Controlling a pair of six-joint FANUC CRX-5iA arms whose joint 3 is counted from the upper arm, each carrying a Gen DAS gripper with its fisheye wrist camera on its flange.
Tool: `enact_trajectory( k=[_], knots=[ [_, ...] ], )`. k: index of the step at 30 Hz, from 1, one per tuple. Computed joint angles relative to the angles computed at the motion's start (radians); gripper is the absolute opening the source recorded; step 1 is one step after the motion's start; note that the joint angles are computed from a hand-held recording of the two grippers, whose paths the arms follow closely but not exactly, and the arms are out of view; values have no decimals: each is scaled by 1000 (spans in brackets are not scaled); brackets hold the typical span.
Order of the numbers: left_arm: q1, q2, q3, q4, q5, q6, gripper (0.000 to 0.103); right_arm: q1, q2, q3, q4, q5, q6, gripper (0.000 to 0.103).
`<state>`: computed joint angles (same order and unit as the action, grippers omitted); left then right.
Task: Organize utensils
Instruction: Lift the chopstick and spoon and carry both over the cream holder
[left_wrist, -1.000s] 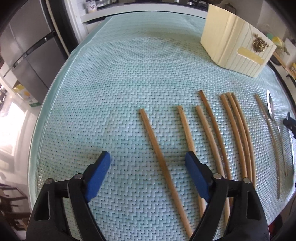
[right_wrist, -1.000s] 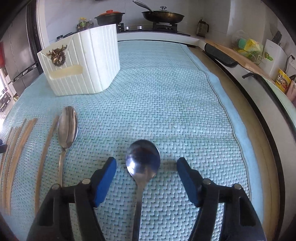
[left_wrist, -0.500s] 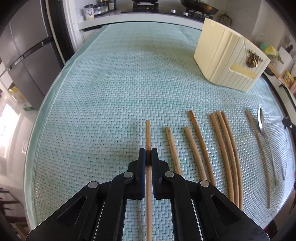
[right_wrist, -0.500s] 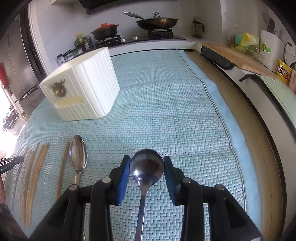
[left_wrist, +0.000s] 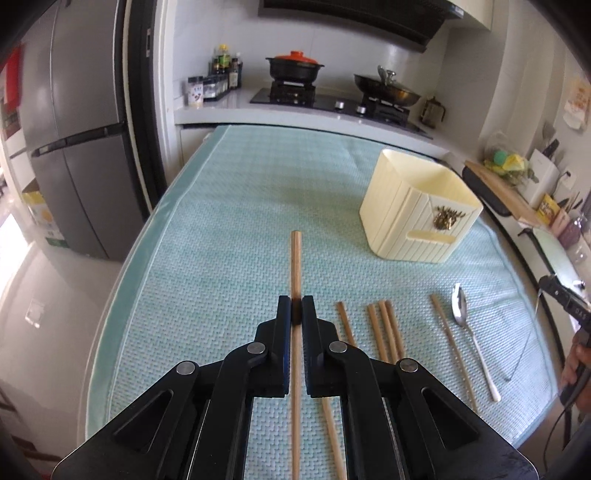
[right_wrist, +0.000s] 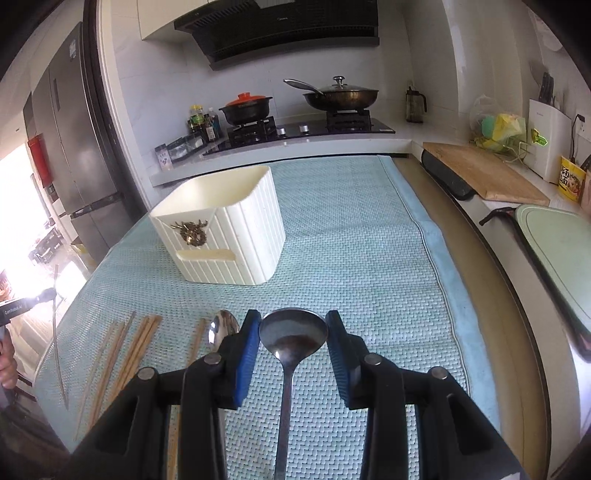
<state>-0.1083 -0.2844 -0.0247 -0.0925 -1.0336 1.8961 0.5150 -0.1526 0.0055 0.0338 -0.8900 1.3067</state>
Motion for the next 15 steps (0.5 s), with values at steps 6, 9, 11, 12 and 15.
enact_trajectory(
  k=[6,9,11,12,15],
  knots=[
    [-2,-22,15,24,33,-11,4,35,-40,-13,40,30,6,36],
    [-2,-22,22,39,47,-22,4,51,-48,-16,69,45,2,36],
    [-5,-17,30,43,54,-25,4,55,-46,-10,80,50,6,36],
    [0,-15,30,54,60,-31,4,56,-45,-6,82,52,6,36],
    [9,-8,36,76,73,-38,3,62,-41,7,92,56,6,36]
  ],
)
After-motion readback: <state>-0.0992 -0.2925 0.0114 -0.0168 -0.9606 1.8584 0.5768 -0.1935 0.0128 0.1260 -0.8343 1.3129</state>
